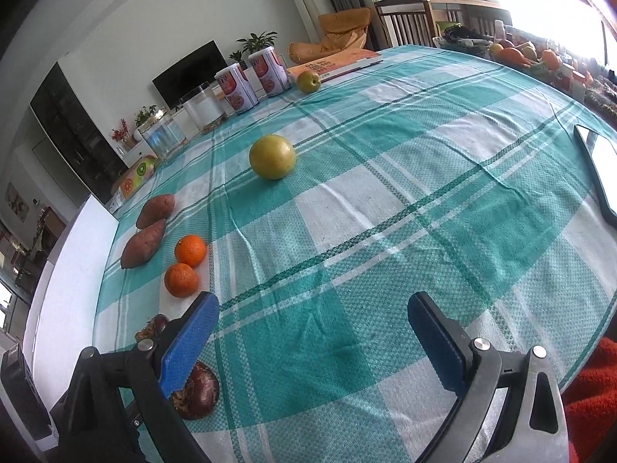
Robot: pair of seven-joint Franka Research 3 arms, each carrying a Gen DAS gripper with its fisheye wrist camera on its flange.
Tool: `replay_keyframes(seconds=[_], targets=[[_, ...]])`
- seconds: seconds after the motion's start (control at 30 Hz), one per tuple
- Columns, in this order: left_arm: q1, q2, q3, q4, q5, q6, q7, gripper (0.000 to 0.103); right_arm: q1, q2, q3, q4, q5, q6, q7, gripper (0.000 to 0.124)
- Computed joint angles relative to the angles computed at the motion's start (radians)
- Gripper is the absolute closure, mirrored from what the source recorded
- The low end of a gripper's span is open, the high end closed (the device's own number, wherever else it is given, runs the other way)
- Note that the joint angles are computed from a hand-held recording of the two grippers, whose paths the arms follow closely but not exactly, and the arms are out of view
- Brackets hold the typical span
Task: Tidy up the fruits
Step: 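Return both tools to the table above the remaining fruits, then grasp a brown fruit with the left tool while the right tool grasps the yellow fruit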
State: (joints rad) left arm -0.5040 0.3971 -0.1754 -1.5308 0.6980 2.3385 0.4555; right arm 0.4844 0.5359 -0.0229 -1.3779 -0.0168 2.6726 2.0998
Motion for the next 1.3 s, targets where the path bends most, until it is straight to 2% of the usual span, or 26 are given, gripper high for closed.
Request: replay_keyframes(seconds=[0.67,0.93,1.0,1.13,1.2,1.3], targets=[[0.002,0.003,-0.001,0.001,0.002,0.002,0.011,0.011,-0.014,-0.013,0.012,-0.024,0.035,0.012,-0.002,0.026],[0.015,-0.014,-0.008,-0.027,-0.018,0.034,0.041,0.011,-0.018,-0.01,0.016,-0.021,0.053,0.005,0.002,0.026],[0.027,-0.018,-0.013,-0.031,-0.046,0.047,0.048,0.011,-0.017,-0.011,0.016,-0.024,0.053,0.008,0.004,0.026],[0.105,-0.017,-0.052,-0.044,-0.222,0.198,0.1,0.011,-0.02,-0.009,0.018,-0.021,0.057,0.005,0.001,0.026],[0.105,0.019,-0.051,0.019,-0.271,0.19,0.12,0.013,-0.022,-0.009,0.022,-0.02,0.062,0.004,-0.004,0.026],[0.072,0.105,-0.037,0.172,-0.281,0.11,0.178,0.013,-0.023,-0.014,0.024,-0.028,0.067,0.014,-0.01,0.026]])
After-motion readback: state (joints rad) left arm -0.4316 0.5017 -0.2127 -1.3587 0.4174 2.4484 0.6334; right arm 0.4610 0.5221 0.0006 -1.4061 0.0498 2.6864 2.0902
